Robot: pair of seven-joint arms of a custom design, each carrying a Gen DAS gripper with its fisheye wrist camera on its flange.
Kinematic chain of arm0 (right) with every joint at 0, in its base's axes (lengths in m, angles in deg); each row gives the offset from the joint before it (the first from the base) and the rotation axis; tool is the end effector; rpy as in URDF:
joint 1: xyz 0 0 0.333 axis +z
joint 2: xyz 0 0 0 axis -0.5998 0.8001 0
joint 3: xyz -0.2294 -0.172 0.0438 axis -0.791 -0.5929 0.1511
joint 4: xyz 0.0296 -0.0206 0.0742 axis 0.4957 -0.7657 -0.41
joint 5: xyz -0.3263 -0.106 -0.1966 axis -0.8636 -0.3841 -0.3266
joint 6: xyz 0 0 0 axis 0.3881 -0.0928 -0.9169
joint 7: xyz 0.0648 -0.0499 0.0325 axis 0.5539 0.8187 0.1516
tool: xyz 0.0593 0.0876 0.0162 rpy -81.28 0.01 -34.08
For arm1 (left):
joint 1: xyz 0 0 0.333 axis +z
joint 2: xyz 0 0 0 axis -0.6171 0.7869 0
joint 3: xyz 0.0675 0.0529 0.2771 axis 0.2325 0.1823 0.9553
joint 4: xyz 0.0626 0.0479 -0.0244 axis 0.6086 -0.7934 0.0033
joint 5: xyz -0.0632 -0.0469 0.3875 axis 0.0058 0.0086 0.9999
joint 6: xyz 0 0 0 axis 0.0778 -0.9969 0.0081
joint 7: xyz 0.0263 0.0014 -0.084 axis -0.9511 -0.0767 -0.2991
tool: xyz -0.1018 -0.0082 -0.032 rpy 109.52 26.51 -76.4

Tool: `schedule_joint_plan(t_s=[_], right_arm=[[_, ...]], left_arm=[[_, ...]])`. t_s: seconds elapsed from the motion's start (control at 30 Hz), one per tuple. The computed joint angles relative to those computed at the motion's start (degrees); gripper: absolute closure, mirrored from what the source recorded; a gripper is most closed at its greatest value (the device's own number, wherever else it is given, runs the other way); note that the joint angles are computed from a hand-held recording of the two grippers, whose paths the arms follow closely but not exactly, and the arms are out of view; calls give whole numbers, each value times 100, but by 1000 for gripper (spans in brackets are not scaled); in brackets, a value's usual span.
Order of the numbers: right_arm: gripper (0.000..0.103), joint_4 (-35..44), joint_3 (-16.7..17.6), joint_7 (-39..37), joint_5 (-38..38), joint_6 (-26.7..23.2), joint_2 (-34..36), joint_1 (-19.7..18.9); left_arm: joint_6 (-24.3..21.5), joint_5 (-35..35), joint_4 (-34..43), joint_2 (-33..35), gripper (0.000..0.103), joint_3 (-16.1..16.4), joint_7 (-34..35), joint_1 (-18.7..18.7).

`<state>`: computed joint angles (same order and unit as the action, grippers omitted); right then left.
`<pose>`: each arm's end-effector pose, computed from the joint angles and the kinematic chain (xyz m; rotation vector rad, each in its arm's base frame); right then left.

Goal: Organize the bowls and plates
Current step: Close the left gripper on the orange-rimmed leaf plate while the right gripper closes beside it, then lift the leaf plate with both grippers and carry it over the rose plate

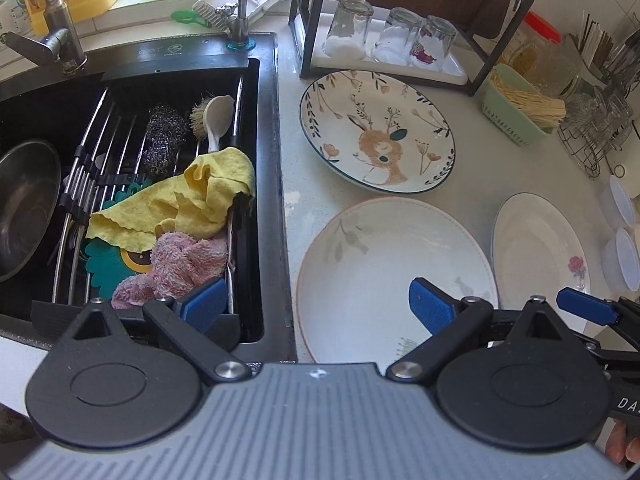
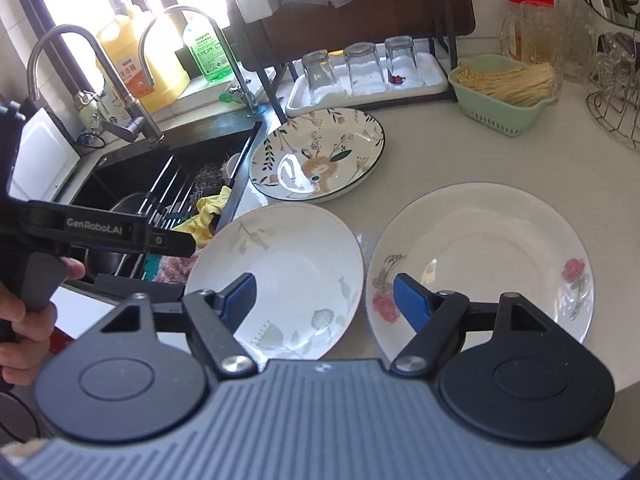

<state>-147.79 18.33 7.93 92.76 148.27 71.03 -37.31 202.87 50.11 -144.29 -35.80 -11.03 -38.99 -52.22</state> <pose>0.5318 -0.0249 0.5213 -2.1682 1.0739 0.0075 0.4511 -0.2176 0.5168 -2.4393 1.3328 -0.5244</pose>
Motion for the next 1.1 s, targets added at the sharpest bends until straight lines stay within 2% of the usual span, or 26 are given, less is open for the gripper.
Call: schedule_joint_plan(t_s=[0.13, 0.23, 0.4, 0.5, 0.6, 0.67, 0.87, 0.97, 1.1], right_arm=[[28, -234, 138, 416, -208, 254, -131, 62], [28, -273, 159, 729, -366, 249, -125, 91], [34, -448, 270, 1194, -751, 516, -171, 157], [35, -453, 312, 1526, -951, 612, -102, 188], [46, -411, 334, 1831, -1092, 665, 26, 216], [53, -383, 343, 2056, -1172, 692, 101, 227], [75, -332, 335, 2359, -1289, 722, 231, 258], [77, -269, 343, 2391, -1315, 715, 313, 281], [77, -131, 314, 2493, -1265, 555, 434, 273]], left_arm=[[285, -196, -319, -125, 4, 208, 383, 14], [672, -524, -578, -191, 4, 408, 865, -27], [1120, -838, -765, -103, 5, 508, 1416, -13], [1419, -1161, -903, -67, 12, 571, 1569, -22], [1516, -1265, -921, 3, 21, 571, 1720, -3], [1600, -1410, -934, 44, 37, 605, 1830, -16], [1735, -1721, -904, 179, 62, 652, 2175, -20], [1799, -2031, -868, 273, 69, 718, 2457, -82], [1734, -2231, -734, 419, 70, 676, 2636, -52]])
